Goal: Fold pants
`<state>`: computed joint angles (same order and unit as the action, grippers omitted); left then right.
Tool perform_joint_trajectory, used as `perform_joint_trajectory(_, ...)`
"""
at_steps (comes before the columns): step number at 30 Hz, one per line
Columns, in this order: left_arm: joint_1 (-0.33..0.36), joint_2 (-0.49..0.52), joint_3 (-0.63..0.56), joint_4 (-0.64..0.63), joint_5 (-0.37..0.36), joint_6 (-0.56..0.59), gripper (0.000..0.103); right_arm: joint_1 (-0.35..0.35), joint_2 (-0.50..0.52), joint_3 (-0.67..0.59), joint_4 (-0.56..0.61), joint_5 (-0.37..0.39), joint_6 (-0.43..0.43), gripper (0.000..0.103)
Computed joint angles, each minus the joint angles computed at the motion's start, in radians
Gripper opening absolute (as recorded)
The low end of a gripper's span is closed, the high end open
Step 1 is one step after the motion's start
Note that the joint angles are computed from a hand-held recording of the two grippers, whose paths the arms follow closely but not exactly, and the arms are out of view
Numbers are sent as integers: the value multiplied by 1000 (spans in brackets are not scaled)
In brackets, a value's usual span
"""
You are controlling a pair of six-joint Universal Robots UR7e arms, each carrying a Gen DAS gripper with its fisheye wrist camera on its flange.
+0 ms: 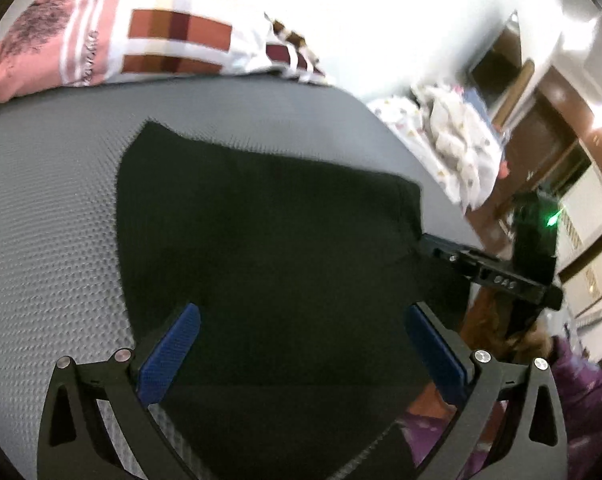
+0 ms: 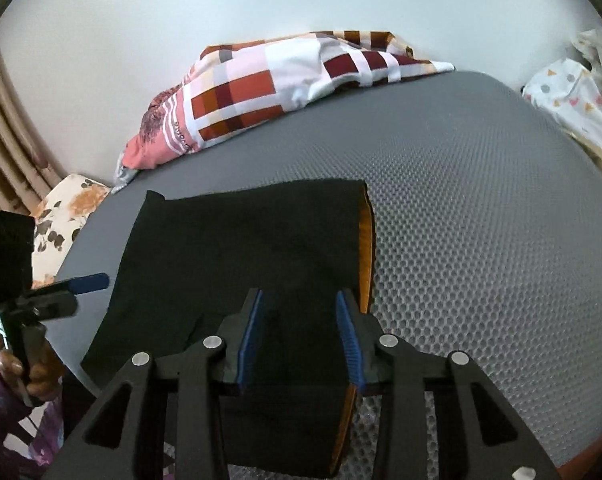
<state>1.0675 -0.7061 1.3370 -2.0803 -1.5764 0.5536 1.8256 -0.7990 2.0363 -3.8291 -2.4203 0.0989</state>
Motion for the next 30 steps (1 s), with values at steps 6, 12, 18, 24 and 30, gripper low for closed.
perform_joint_trajectory(6, 30, 22, -69, 56, -78, -74, 101, -11, -31, 14, 73, 33, 15, 36)
perform_joint_trajectory(12, 13, 84, -195, 31, -195, -68, 101, -24, -43, 41, 37, 91, 44, 41)
perform_joint_trajectory(18, 15, 290, -500, 214, -155, -133, 101, -23, -36, 33, 24, 113, 48, 55)
perform_joint_trajectory(24, 30, 357, -564, 173, -16, -222, 101, -25, -41, 34, 32, 126, 46, 57)
perform_joint_trajectory(30, 35, 324, -508, 116, -11, -194, 100, -25, -63, 45, 41, 142, 62, 57)
